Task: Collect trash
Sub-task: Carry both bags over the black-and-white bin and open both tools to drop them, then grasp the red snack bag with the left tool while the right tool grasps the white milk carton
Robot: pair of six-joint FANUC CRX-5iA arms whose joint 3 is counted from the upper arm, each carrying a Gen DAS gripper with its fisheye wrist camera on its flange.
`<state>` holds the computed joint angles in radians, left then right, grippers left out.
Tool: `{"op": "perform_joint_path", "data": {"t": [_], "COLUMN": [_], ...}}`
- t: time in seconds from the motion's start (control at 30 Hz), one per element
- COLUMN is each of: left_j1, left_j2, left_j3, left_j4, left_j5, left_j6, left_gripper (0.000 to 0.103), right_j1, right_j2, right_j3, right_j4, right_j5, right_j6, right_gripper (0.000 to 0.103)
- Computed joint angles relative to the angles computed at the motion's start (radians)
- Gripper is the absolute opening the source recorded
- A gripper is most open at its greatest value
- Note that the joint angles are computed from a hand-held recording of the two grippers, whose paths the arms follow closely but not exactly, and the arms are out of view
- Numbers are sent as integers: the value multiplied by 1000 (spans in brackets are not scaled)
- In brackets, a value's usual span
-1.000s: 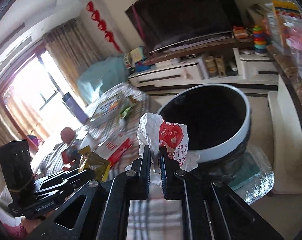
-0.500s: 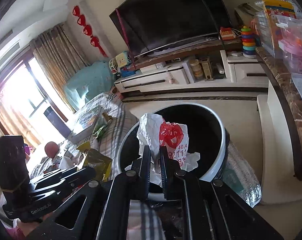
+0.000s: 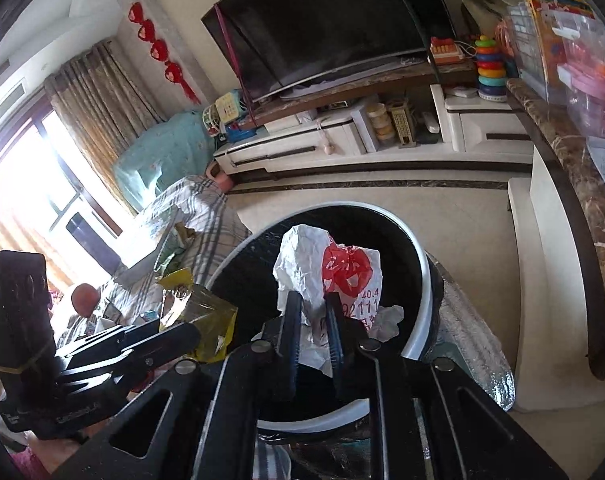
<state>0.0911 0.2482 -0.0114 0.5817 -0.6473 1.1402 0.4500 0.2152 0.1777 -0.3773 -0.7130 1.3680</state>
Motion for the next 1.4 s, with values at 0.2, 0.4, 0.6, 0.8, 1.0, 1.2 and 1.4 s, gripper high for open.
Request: {"op": "perform_joint_path", "data": {"t": [0.2, 0.4, 0.6, 0.8, 1.0, 1.2, 1.4], "left_j1": [8, 29, 62, 104, 154, 227, 297], "left_j2": [-29, -134, -256, -388, -526, -642, -750], "left_j3": [-46, -184, -332, -435, -526, -599, -650], "left_j4": [27, 66, 124, 97, 52, 44, 10], "left_j5": [17, 56, 77, 73, 48, 1, -44], "left_j6": [-1, -41, -71, -55, -16, 13, 64], "left_gripper": [62, 66, 67, 67, 69, 71, 75], "right_j1": [-1, 27, 85, 139, 181, 233, 285], "right_j2": [-7, -45, -105, -132, -154, -165, -162], "right_j3": [-13, -55, -129, -160, -176, -190, -195], "right_j4": [9, 39, 85, 98, 79, 89, 120], "right_j5": [15, 57, 118, 116, 109, 106, 112], "right_j6": [-16, -40, -84, -96, -97, -117, -143], "right_gripper": [47, 75, 93, 93, 93, 95, 95]}}
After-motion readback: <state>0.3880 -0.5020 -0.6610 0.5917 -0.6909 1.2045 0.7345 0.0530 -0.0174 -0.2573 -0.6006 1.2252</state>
